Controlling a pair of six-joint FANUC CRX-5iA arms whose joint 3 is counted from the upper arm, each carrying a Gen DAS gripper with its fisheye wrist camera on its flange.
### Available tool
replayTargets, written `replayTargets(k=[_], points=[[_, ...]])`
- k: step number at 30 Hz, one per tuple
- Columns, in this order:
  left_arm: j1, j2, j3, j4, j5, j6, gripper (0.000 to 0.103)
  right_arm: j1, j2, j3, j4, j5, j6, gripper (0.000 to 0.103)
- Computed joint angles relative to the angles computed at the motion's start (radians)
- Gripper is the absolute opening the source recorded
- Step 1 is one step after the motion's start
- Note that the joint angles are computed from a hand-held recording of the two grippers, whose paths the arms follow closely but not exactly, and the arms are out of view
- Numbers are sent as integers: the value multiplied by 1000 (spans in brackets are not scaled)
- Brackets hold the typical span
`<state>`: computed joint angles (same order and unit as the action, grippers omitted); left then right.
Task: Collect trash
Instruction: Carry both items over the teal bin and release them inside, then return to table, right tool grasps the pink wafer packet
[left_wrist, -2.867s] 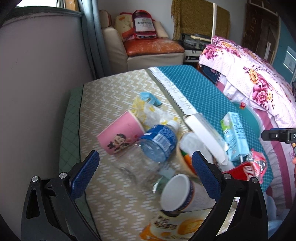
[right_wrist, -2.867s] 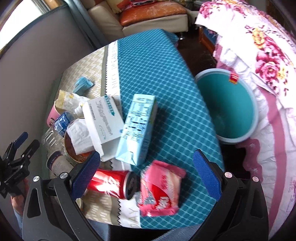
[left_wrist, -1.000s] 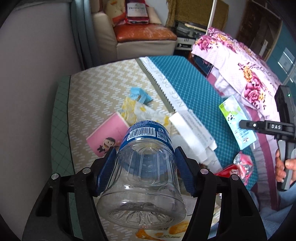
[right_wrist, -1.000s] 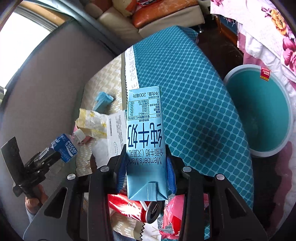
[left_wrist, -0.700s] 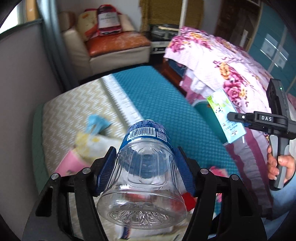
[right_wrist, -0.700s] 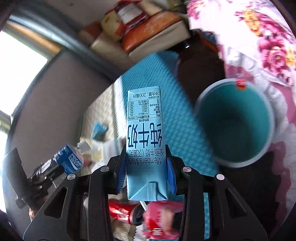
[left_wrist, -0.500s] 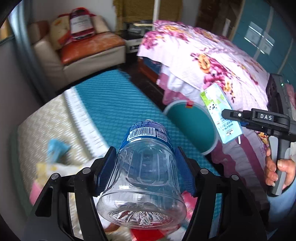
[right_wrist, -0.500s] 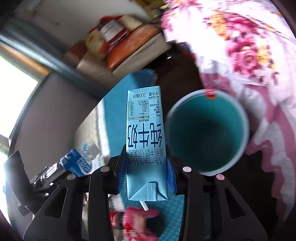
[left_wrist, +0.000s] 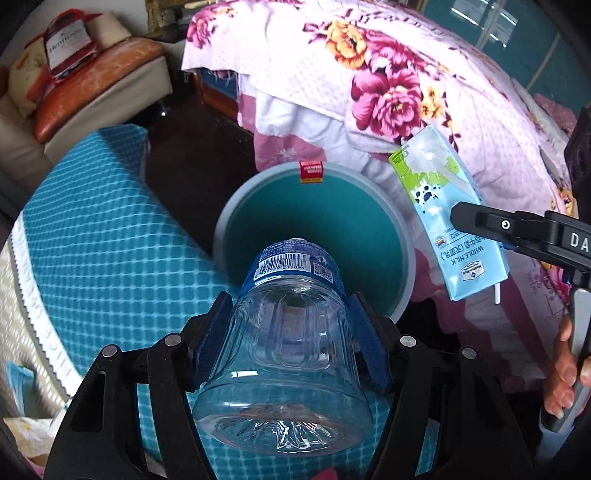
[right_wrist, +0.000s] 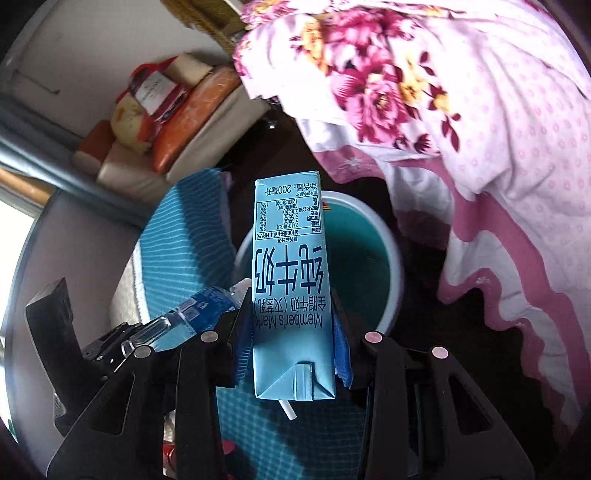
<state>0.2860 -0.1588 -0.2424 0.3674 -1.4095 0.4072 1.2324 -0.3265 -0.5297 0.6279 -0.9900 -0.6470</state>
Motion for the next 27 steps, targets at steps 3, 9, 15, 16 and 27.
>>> replayTargets(k=[3,9,15,16,27], points=[[-31,17,1,-12,8,33,67,-13,-6,-11,-20,7,10,35],[-25,11,-18,18,28,36,79,-34,7,-12,-57,32,44,35],[15,8,-13,53,-4,41,79,-39,23,2,-64,38,62,35],[29,2,-14,62,-8,37,79,-40,25,4,-65,38,65,35],[209,-28,-2,150,-90,-24,92,-82,90,86,-148,31,192,37]])
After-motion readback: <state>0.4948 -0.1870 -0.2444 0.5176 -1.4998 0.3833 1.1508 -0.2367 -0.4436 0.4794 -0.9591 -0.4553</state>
